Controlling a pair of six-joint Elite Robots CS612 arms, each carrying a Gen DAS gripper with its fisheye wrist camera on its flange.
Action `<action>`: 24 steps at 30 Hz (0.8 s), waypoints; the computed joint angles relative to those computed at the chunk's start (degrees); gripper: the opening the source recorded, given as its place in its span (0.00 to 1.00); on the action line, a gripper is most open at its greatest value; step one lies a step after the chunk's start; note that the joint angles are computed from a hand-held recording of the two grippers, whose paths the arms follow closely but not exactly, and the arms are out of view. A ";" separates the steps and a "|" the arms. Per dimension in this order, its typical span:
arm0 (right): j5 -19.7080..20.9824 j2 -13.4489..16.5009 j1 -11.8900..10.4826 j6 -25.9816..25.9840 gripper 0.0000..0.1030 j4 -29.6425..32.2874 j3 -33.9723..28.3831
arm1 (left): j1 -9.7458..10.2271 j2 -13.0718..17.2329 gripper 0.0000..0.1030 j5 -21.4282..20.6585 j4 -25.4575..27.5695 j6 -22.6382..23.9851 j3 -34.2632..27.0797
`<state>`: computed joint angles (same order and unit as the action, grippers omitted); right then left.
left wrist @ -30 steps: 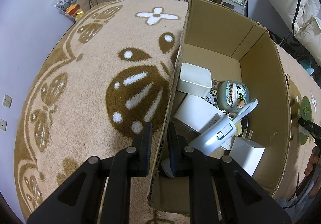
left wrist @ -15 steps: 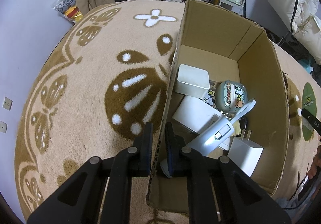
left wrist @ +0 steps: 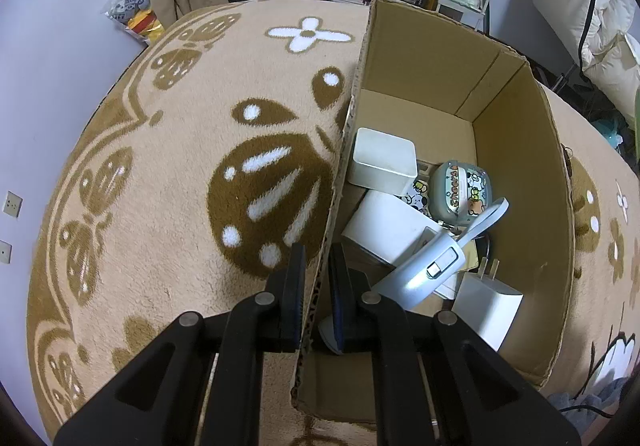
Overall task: Organize rigid objects
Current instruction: 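Carry the green card into the box and release it with the right gripper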
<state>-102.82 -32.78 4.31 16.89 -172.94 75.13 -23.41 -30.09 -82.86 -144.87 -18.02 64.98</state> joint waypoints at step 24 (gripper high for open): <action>16.48 2.62 3.74 -6.51 0.09 -1.27 -5.98 | 0.21 -0.08 0.11 -1.06 -0.27 -0.68 0.25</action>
<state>-86.33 -30.16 8.05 10.37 -174.20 69.15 -23.19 -30.17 -83.92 -145.15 -18.69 65.23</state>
